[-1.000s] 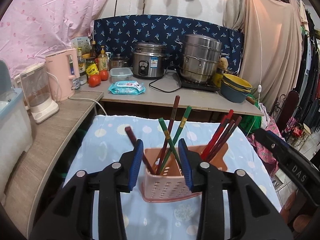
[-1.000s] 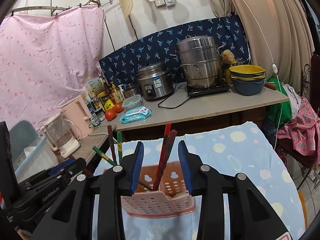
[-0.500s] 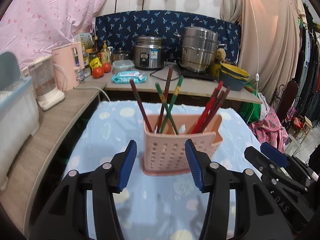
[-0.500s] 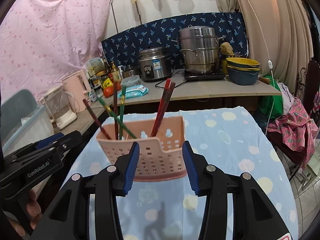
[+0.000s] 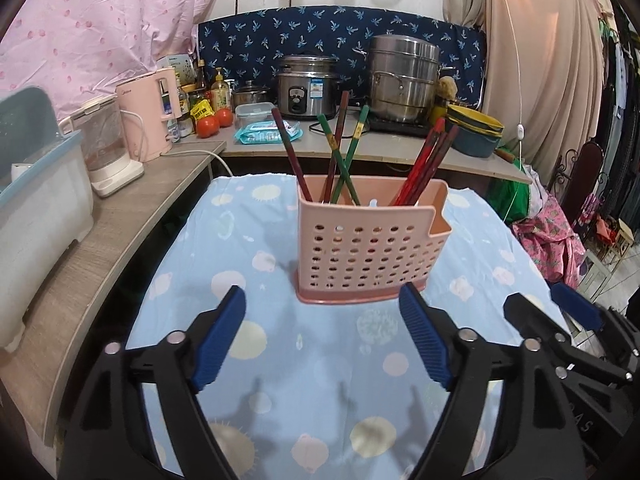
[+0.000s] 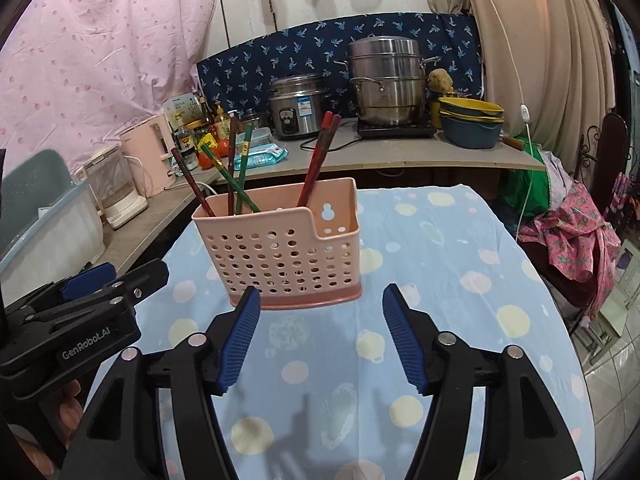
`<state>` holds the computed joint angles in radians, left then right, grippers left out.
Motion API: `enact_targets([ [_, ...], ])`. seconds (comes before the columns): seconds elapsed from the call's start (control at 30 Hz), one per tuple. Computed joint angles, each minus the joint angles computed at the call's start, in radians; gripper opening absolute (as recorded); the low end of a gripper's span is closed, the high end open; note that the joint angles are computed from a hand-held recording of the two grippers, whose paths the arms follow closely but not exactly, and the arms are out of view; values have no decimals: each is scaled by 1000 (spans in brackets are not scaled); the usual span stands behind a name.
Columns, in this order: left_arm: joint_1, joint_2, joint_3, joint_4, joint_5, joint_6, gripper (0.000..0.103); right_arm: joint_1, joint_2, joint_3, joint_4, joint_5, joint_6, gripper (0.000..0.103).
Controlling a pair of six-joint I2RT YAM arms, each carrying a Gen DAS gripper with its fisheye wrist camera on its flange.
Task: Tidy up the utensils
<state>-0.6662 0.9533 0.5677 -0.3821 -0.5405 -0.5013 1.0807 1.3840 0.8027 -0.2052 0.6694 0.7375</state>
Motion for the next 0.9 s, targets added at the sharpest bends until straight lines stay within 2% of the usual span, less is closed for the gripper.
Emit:
enact_targets([
  [0.17,-31,-6,-23,-19,-28,-36,86,30,-4,-14,-27,39,42,73],
  [0.23,-41,-6,-31,-24,-37,-48,87,35,-12,-27,-27,45,48,84],
  [0.27,-41,-4,-32,-28,-36,-52,88,34,-15,-30,-30,43,49,86],
  [0.5,-49,-1,-41,-48,-56,-77,93,53,0,-27,-60,59,61,87],
  [0.57,-43,0,-43,-50,-53,-80,96,46,4,-23,-73,42,66,98],
  [0.9,-72,39,-45,-68,-81,-121,96,76,19,-31,-95,100,95,96],
])
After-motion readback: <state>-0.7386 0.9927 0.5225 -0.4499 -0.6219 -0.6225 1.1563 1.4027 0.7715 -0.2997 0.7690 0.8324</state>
